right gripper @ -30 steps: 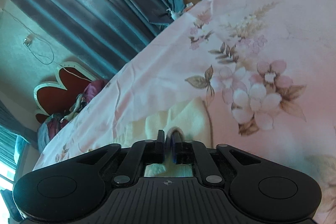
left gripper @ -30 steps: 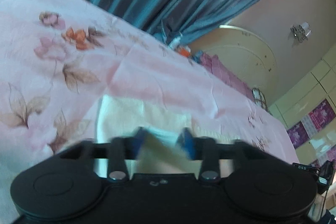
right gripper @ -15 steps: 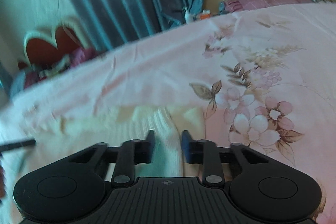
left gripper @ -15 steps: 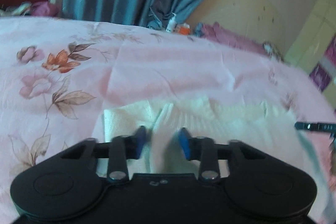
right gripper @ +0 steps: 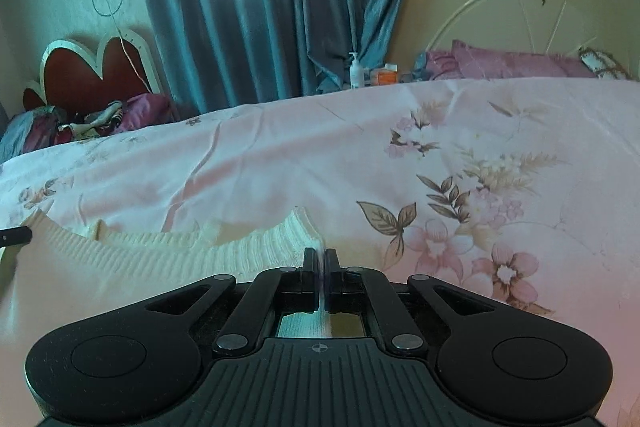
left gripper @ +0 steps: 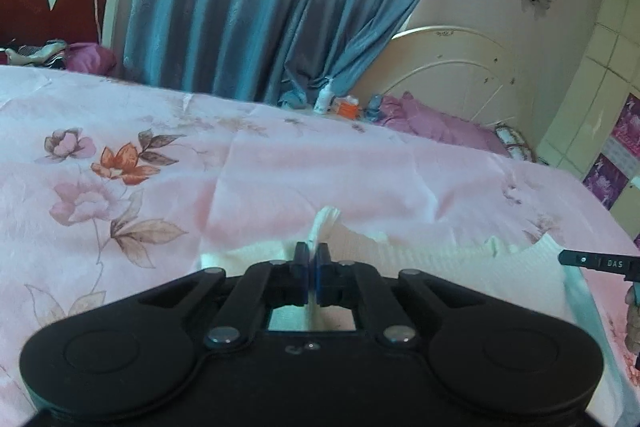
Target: Fold small clothes
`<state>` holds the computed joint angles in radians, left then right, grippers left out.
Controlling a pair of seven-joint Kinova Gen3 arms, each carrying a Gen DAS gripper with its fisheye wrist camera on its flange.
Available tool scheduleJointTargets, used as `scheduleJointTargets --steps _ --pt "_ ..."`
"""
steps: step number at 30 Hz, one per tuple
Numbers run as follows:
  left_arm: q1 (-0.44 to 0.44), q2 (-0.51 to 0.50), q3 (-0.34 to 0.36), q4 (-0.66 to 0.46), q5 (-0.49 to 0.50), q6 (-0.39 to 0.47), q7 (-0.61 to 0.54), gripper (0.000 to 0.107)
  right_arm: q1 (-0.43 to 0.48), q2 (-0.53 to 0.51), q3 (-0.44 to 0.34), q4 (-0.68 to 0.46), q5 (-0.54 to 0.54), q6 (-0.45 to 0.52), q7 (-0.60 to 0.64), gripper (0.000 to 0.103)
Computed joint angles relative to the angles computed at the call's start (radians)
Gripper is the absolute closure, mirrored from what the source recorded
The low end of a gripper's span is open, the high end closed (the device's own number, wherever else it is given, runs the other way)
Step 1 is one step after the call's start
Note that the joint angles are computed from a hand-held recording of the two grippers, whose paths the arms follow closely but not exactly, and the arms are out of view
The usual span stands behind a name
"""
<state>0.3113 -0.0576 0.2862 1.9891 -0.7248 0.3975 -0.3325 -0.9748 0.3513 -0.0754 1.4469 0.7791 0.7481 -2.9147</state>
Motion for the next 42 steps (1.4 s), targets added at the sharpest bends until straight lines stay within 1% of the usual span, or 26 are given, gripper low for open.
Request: scheduleJointTargets --steps 2,7,9,10,11,12,13,14,15,17,18,20,22,24,26,27,29,30,33,35,36,38,39,40,41,42 --pt "-0.008 0.031 0.009 -0.025 0.038 0.041 -0.033 0.105 0.016 0.018 -0.004 -0.012 -0.032 0.0 0.011 0.102" --pt "0.057 0.063 -0.077 -0.008 0.01 -0.004 0.036 0.104 0.025 0.037 0.01 -0.008 -0.069 -0.019 0.028 0.102" --pt "0.055 0.059 -0.081 -0.006 0.027 -0.005 0.028 0.097 0.019 0.034 0.015 -0.012 -0.072 -0.007 0.023 0.101" --pt "0.056 0.055 -0.072 -0.012 0.011 0.019 0.048 0.093 -0.01 0.033 0.037 -0.019 -0.057 0.02 -0.003 0.1" --pt "0.05 0.044 -0.046 -0.019 -0.021 0.059 0.073 0.074 -0.049 0.03 0.068 -0.028 -0.032 0.053 -0.024 0.091" --pt "0.031 0.027 -0.001 -0.021 -0.062 0.094 0.089 0.054 -0.074 0.021 0.08 -0.032 -0.005 0.07 -0.028 0.066" --pt "0.031 0.01 0.028 -0.02 -0.102 0.113 0.109 0.047 -0.082 0.008 0.074 -0.033 0.005 0.07 -0.017 0.058" --pt "0.047 0.002 0.038 -0.023 -0.127 0.116 0.113 0.042 -0.072 0.008 0.049 -0.043 0.0 0.055 0.011 0.058" --pt "0.081 0.01 0.031 -0.033 -0.141 0.102 0.1 0.042 -0.043 0.02 0.008 -0.065 -0.021 0.034 0.052 0.058" --pt "0.132 0.057 0.025 -0.074 -0.142 0.089 0.031 0.042 0.023 0.053 -0.085 -0.102 -0.064 -0.026 0.133 0.063" --pt "0.131 0.083 0.046 -0.097 -0.127 0.086 -0.009 0.041 0.049 0.079 -0.131 -0.133 -0.08 -0.035 0.174 0.069" --pt "0.172 0.14 0.045 -0.146 -0.108 0.111 -0.074 0.041 0.061 0.127 -0.184 -0.194 -0.086 -0.021 0.25 0.069" --pt "0.259 0.17 -0.021 -0.173 -0.125 0.176 -0.074 0.04 0.039 0.143 -0.163 -0.206 -0.089 -0.021 0.273 0.068" --pt "0.334 0.166 -0.114 -0.162 -0.159 0.24 -0.009 0.037 -0.019 0.134 -0.078 -0.203 -0.085 0.03 0.231 0.068" --pt "0.362 0.159 -0.192 -0.121 -0.205 0.259 0.072 0.036 -0.065 0.119 0.015 -0.165 -0.053 0.099 0.15 0.069" --pt "0.356 0.151 -0.212 -0.1 -0.204 0.245 0.1 0.032 -0.068 0.109 0.042 -0.143 -0.062 0.11 0.12 0.069" --pt "0.305 0.116 -0.196 -0.064 -0.191 0.199 0.107 0.032 -0.038 0.082 0.042 -0.111 -0.102 0.091 0.111 0.069" --pt "0.292 0.11 -0.18 -0.056 -0.208 0.201 0.113 0.035 -0.032 0.079 0.038 -0.113 -0.108 0.093 0.13 0.068" --pt "0.341 0.088 -0.159 -0.053 -0.299 0.273 0.216 0.037 -0.096 0.064 0.072 -0.117 -0.054 0.126 0.09 0.068" --pt "0.363 0.063 -0.126 -0.043 -0.35 0.263 0.281 0.035 -0.094 0.049 0.035 -0.109 -0.044 0.087 0.07 0.068" --pt "0.367 0.058 -0.103 -0.042 -0.366 0.244 0.289 0.033 -0.083 0.052 -0.004 -0.115 -0.036 0.081 0.084 0.068" --pt "0.382 0.074 -0.074 -0.064 -0.352 0.233 0.26 0.033 -0.065 0.068 -0.061 -0.137 -0.065 0.057 0.146 0.068" --pt "0.389 0.084 -0.071 -0.075 -0.32 0.21 0.231 0.033 -0.07 0.08 -0.068 -0.154 -0.081 0.053 0.177 0.068" --pt "0.4 0.095 -0.072 -0.085 -0.302 0.204 0.215 0.033 -0.093 0.092 -0.059 -0.166 -0.083 0.057 0.198 0.063" --pt "0.411 0.107 -0.07 -0.095 -0.286 0.204 0.195 0.033 -0.128 0.102 -0.03 -0.17 -0.08 0.061 0.202 0.055" --pt "0.421 0.12 -0.073 -0.108 -0.254 0.212 0.158 0.033 -0.148 0.108 -0.018 -0.17 -0.075 0.06 0.205 0.041"
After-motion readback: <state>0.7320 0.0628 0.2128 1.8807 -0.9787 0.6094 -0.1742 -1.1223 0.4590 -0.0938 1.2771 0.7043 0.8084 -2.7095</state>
